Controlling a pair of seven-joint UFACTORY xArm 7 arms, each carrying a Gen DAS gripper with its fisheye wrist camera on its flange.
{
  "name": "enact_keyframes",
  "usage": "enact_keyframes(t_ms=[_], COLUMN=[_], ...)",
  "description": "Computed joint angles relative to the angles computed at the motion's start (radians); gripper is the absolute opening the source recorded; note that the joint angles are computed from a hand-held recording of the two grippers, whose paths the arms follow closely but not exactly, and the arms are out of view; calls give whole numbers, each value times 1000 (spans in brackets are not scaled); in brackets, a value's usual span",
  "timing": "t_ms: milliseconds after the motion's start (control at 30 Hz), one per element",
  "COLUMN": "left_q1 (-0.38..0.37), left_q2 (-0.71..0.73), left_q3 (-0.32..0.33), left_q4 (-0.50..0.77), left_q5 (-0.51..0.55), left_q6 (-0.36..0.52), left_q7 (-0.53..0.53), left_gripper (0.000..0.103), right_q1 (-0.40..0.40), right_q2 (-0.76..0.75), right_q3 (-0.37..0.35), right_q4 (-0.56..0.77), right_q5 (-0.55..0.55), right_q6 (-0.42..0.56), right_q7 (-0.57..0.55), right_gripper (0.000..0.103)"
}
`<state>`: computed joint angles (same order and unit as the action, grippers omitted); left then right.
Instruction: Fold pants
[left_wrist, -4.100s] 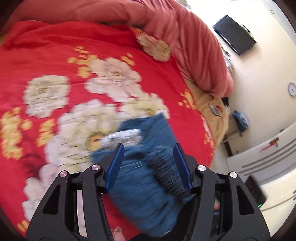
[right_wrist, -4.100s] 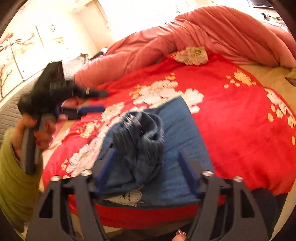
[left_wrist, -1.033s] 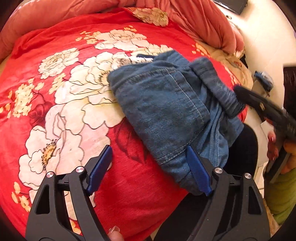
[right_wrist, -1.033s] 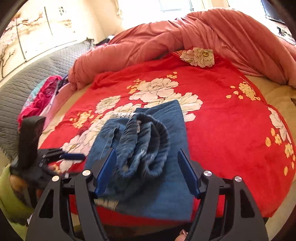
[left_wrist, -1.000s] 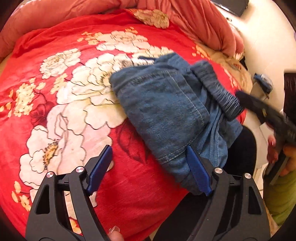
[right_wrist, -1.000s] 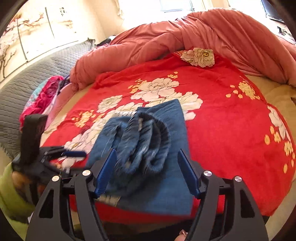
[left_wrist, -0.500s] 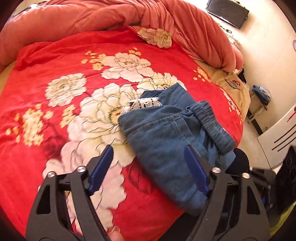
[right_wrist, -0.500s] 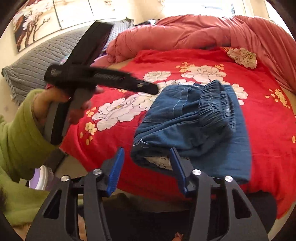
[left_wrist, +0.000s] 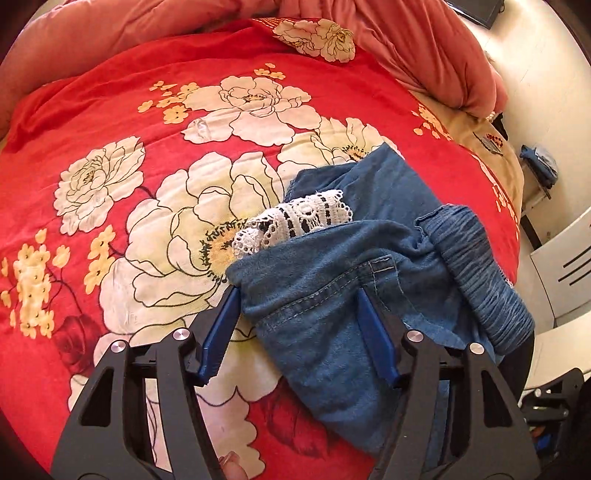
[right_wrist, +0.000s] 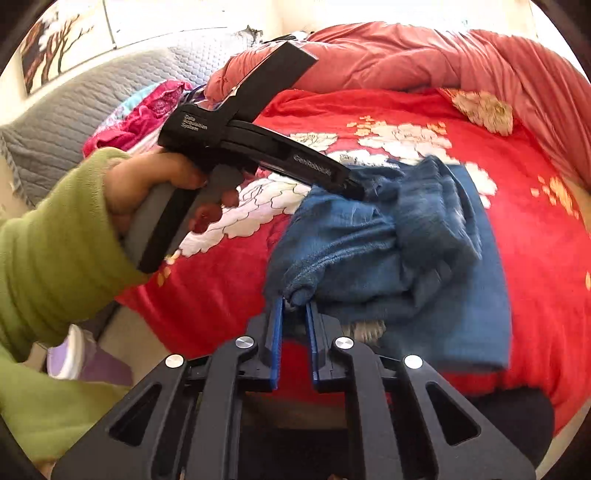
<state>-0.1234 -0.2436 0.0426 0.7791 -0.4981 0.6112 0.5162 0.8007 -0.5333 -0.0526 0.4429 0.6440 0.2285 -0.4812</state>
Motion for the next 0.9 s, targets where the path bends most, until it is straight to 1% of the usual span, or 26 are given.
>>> enact_keyframes(t_ms=[33, 100, 133, 167, 233, 300, 333, 367, 433, 467, 533, 567, 600, 667, 700, 767, 833, 900], left_q1=[1, 2, 2, 1, 2, 5, 6, 6, 6, 5, 5, 6, 5, 2, 0, -3, -5, -8], left_q2=[5, 15, 18, 18, 16, 10, 4, -1, -16, -22, -32, -35, -35, -24, -18, -8, 5, 22], left_q3=[1, 2, 3, 3, 4, 3, 2, 0, -3, -3, -6, -8, -8, -5, -5, -11, -16, -10], left_q4=[2, 7, 7, 6, 5, 3, 1, -1, -7, -8, -11, -12, -13, -4, -2, -5, -7, 2], left_q5=[-2, -6, -12, -19, -28, -27, -24, -21, -11, -7, 10, 25, 34, 44, 48, 62, 75, 63], left_q6=[-1, -3, -3, -5, -5, -2, -3, -6, -17, -23, -37, -47, -53, -51, -49, -56, -71, -70], left_q7=[1, 6, 9, 13, 17, 16, 14, 10, 3, 0, -15, -23, -27, -38, -40, -44, -47, -41], left_gripper=[60, 61, 61, 62, 62, 62, 62, 62, 62, 62, 61, 61, 61, 61, 61, 61, 62, 65], right_q1=[-3, -31, -59, -63, -28, -24, -34, -46, -44, -58, -28, -6, -1, -42, -74, -84, -105, -101], right_q2=[-18, -34, -27, -26, -59, -91, -95, -90, -62, -36, 1, 25, 49, 104, 134, 174, 182, 170], right_q3=[-9, -4, 18, 21, -13, -14, -7, 1, -16, -11, -52, -72, -79, -48, -21, -9, 43, 48], right_q4=[-11, -37, -50, -56, -66, -63, -55, -46, -15, 5, 37, 60, 83, 125, 146, 162, 131, 102], right_q5=[3, 7, -5, -1, 40, 46, 45, 39, 36, 33, 72, 110, 134, 136, 121, 149, 138, 140], right_q6=[28, 82, 89, 88, 71, 43, 24, 14, 16, 17, 25, 26, 32, 42, 47, 41, -33, -48], right_q7=[4, 40, 65, 71, 27, 20, 37, 65, 88, 117, 105, 95, 83, 89, 108, 64, 26, 7], right_gripper=[0, 0, 0, 0, 1, 24, 52, 58, 58, 58, 58, 58, 58, 57, 54, 13, 11, 11])
